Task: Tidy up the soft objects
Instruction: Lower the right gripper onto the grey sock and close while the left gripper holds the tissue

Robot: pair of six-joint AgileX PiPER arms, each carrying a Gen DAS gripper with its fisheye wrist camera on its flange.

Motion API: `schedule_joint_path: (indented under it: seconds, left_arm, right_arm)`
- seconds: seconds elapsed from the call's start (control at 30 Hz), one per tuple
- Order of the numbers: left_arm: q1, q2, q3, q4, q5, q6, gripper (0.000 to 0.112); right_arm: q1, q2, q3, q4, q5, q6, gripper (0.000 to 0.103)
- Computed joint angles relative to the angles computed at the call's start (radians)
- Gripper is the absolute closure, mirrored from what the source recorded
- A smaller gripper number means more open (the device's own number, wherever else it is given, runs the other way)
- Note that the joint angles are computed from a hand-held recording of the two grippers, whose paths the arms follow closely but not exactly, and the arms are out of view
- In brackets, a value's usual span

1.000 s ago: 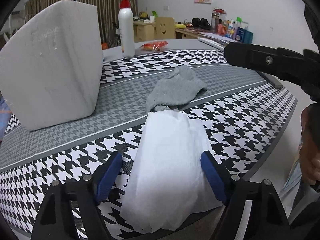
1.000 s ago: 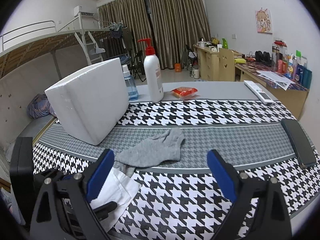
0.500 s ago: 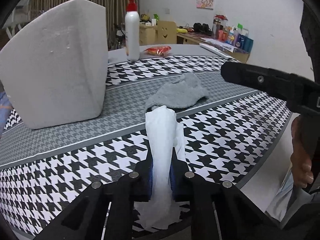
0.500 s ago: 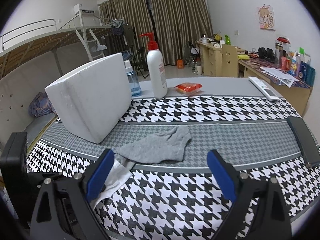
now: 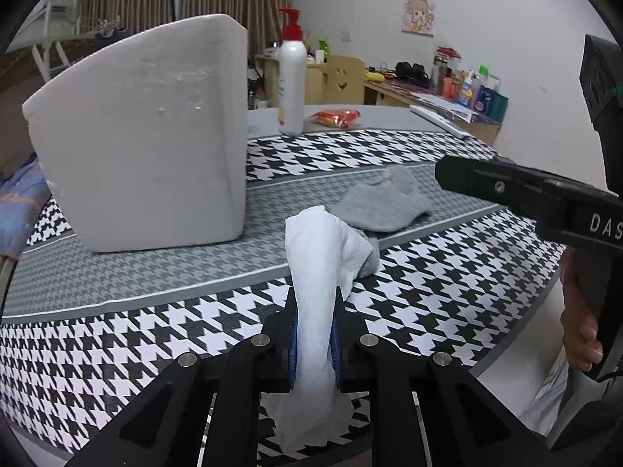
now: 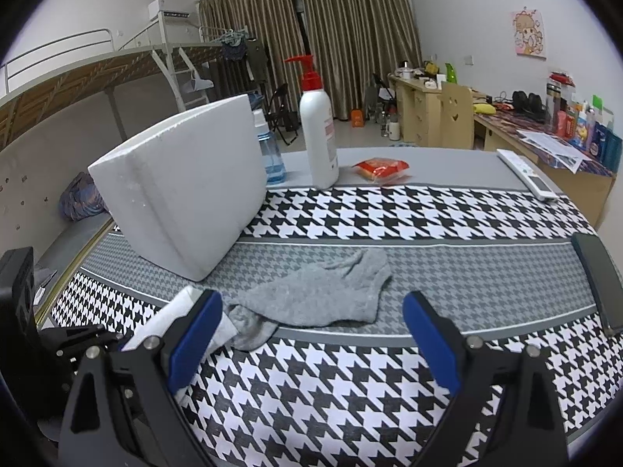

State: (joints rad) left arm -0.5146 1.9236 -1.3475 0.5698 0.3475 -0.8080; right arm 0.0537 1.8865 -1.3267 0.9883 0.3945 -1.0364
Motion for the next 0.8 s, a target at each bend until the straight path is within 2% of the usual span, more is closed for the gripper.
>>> schedule_joint_path:
  seconds: [0.3, 0.47, 0.67, 0.8]
  left_arm:
    - [0.018, 0.005, -0.018, 0.038, 0.012, -0.038, 0.098]
    - [0.026, 0.009, -0.032, 0.016, 0.013, -0.008, 0.098]
    - [0.033, 0.014, -0.042, 0.006, 0.014, 0.001, 0.098]
    - [0.039, 0.024, -0.058, -0.020, 0.019, 0.031, 0.098]
  right_arm:
    - [0.027, 0.045, -0.071, -0.178, 0.010, 0.178, 0.007]
    - [0.036, 0.069, -0.108, -0.255, 0.023, 0.261, 0.007]
    - [0.065, 0.120, -0.184, -0.435, 0.058, 0.432, 0.007]
    - [0.074, 0.157, -0.242, -0.515, 0.101, 0.511, 0.012]
